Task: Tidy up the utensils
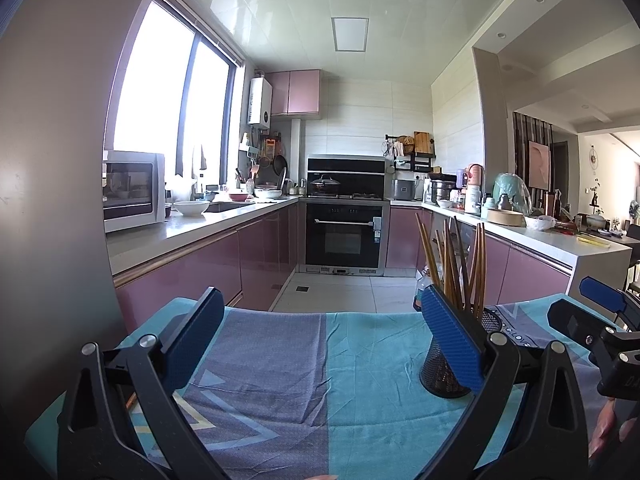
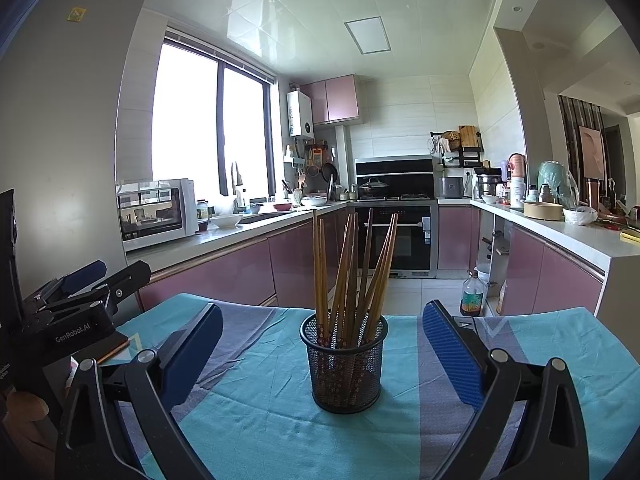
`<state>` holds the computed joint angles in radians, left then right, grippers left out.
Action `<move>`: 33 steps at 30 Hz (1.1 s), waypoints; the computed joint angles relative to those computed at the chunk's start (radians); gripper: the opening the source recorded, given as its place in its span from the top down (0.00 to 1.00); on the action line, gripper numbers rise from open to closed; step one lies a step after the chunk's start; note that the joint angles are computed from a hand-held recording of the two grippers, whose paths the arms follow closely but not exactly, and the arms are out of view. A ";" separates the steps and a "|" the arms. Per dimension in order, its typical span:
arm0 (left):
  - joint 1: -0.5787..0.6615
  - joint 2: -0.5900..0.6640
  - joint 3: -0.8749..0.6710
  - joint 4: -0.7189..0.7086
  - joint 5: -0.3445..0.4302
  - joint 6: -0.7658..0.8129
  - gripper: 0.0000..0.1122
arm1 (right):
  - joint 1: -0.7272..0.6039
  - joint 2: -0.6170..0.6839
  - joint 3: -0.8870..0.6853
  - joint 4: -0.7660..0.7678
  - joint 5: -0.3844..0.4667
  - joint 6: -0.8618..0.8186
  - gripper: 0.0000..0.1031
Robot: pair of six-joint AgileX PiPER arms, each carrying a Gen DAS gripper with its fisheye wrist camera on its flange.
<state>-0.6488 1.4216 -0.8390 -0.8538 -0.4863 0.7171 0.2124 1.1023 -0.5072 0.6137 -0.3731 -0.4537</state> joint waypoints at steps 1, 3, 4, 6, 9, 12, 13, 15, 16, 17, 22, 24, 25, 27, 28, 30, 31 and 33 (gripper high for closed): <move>-0.005 0.000 0.000 -0.010 -0.003 0.009 0.13 | 0.005 0.001 0.001 0.010 -0.004 -0.008 0.06; -0.006 0.000 0.001 -0.006 -0.005 0.002 0.13 | 0.005 0.000 0.001 0.010 -0.003 -0.008 0.06; -0.005 0.001 -0.001 -0.007 -0.004 0.004 0.13 | 0.006 0.001 0.002 0.010 -0.004 -0.008 0.06; -0.007 0.003 -0.002 -0.012 -0.005 0.009 0.13 | 0.006 0.001 0.001 0.011 -0.003 -0.008 0.06; -0.007 0.001 -0.001 -0.011 -0.003 0.007 0.13 | 0.014 0.004 0.002 0.021 -0.011 -0.014 0.06; -0.009 0.002 0.000 -0.014 -0.005 0.010 0.13 | 0.012 0.003 0.005 0.012 -0.013 -0.005 0.06; -0.009 0.002 0.000 -0.013 -0.006 0.009 0.13 | 0.010 0.003 0.005 0.010 -0.012 -0.003 0.06; -0.008 0.002 -0.001 -0.014 -0.004 0.011 0.13 | 0.013 0.005 0.006 0.015 -0.017 -0.006 0.06; -0.009 0.002 -0.001 -0.013 -0.003 0.009 0.13 | 0.009 0.003 0.009 0.002 -0.016 0.007 0.06; -0.010 0.002 0.000 -0.014 -0.005 0.009 0.13 | 0.007 0.001 0.009 0.000 -0.014 0.009 0.06; -0.008 0.003 -0.001 -0.015 -0.004 0.011 0.13 | 0.008 0.002 0.009 -0.003 -0.015 0.012 0.06; -0.010 0.003 -0.002 -0.017 -0.003 0.013 0.13 | 0.003 0.002 0.008 -0.011 -0.011 0.019 0.06; -0.012 0.004 -0.002 -0.022 -0.005 0.016 0.13 | 0.000 0.000 0.009 -0.019 -0.010 0.026 0.06; -0.012 0.004 -0.002 -0.019 -0.004 0.014 0.13 | 0.000 0.000 0.009 -0.015 -0.010 0.023 0.06; -0.013 0.005 -0.002 -0.019 -0.006 0.013 0.13 | -0.001 0.000 0.009 -0.021 -0.009 0.028 0.06; -0.013 0.006 -0.003 -0.019 -0.004 0.013 0.13 | 0.003 0.003 0.009 -0.014 -0.014 0.023 0.06; -0.013 0.005 -0.003 -0.019 -0.004 0.014 0.13 | 0.002 0.002 0.009 -0.015 -0.013 0.024 0.06; -0.016 0.007 -0.004 -0.023 -0.007 0.018 0.13 | 0.003 0.004 0.010 -0.014 -0.016 0.023 0.06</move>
<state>-0.6645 1.4290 -0.8428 -0.8773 -0.4930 0.7350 0.2158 1.1059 -0.4976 0.5997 -0.3887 -0.4309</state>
